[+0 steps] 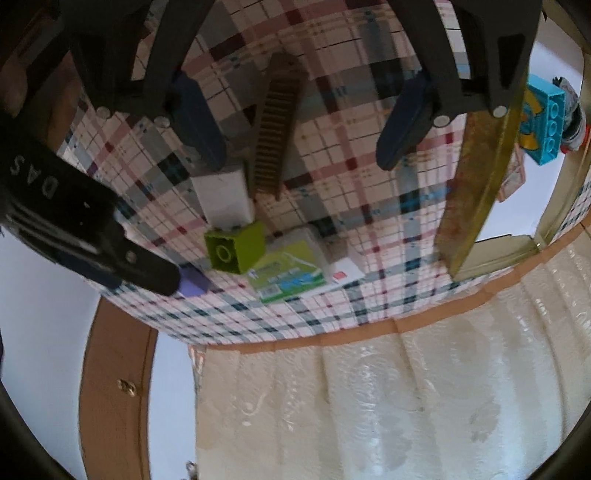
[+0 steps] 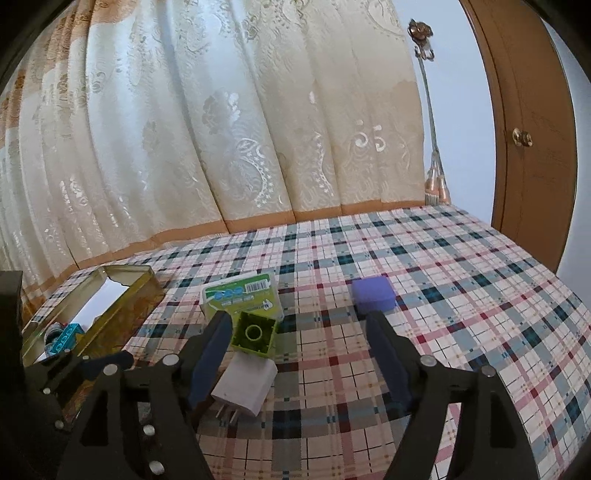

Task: Organize rigid objects
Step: 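Grasp the brown comb with the left tool while the right tool grasps the white charger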

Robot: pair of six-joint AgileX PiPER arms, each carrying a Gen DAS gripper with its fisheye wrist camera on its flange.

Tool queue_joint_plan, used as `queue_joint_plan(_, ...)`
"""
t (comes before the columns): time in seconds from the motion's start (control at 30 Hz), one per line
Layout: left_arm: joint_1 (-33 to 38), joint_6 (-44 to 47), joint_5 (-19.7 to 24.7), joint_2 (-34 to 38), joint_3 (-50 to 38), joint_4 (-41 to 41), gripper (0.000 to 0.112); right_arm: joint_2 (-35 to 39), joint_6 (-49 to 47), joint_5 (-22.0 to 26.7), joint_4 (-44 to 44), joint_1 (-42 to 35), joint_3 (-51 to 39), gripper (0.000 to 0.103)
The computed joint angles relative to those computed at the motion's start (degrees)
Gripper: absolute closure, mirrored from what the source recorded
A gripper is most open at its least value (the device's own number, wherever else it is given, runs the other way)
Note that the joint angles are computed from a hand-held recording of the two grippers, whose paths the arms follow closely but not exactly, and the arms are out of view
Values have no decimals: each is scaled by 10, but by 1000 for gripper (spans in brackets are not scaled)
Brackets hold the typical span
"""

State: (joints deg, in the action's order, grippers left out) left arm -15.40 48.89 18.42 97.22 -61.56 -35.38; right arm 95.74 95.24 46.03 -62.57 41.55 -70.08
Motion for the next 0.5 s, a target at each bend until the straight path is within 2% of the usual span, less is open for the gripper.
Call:
queue_joint_plan(0.07, -10, -43, -4, 6, -3, 48, 28, 4, -14, -3, 19, -7, -6, 25)
queue_joint_plan(0.17, -3, -51, 27, 22, -26, 53, 38, 5, -17, -2, 27, -10, -8, 25)
queue_joint_plan(0.27, 16, -30, 95, 51, -63, 28, 74, 9, -32, -4, 44, -16, -14, 24)
queue_joint_plan(0.33, 24, -3, 98, 51, -62, 3, 87, 15, -50, -6, 63, -21, -21, 24)
queue_joint_plan(0.43, 42, 29, 104, 49, -59, -43, 89, 20, -67, -4, 78, -25, -29, 24)
queue_joint_plan(0.5, 46, 31, 75, 36, -43, -54, 89, 22, -76, -6, 79, -23, -32, 24)
